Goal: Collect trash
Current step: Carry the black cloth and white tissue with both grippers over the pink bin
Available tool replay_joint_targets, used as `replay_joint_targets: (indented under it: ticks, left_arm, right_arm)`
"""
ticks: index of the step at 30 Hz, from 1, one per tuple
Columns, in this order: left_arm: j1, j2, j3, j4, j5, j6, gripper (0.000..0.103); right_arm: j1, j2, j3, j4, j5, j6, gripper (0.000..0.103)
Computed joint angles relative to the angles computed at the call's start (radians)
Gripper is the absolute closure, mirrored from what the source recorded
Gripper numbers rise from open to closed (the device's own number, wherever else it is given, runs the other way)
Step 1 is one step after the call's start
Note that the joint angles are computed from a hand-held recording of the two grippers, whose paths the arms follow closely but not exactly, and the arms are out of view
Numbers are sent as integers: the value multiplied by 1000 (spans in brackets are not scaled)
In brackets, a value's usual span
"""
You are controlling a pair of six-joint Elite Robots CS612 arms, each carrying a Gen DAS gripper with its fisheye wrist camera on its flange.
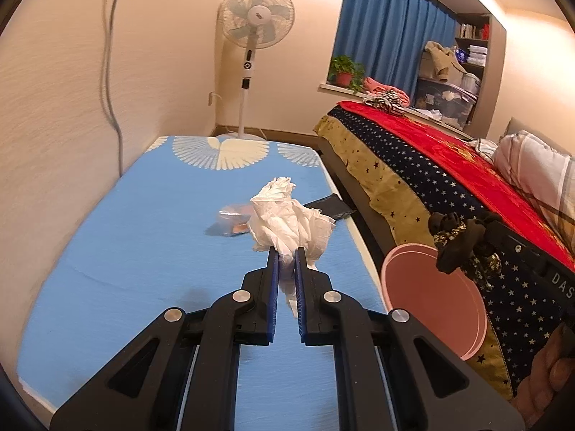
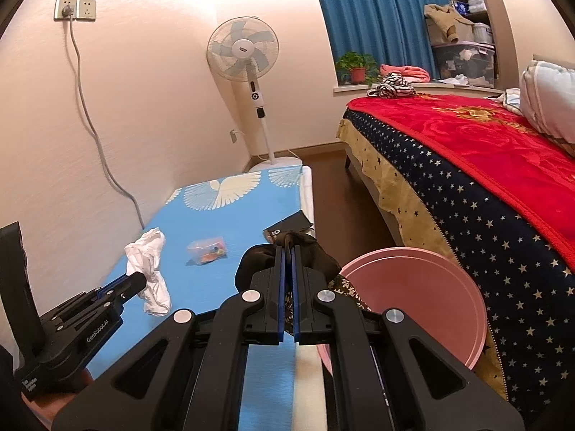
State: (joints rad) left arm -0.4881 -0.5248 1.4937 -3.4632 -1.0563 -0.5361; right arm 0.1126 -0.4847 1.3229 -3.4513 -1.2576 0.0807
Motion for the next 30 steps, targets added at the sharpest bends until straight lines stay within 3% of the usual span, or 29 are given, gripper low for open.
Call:
replay_joint_targets:
  ticks: [9,30]
  left_arm:
    - [-4,24,-41,22,-25,11,94]
    - [-10,86,-155,75,-101,37,94]
  right_arm:
    - [-7,7,-7,-6,-86,45,100]
    - [-17,30,-29,-14,-210,88,100]
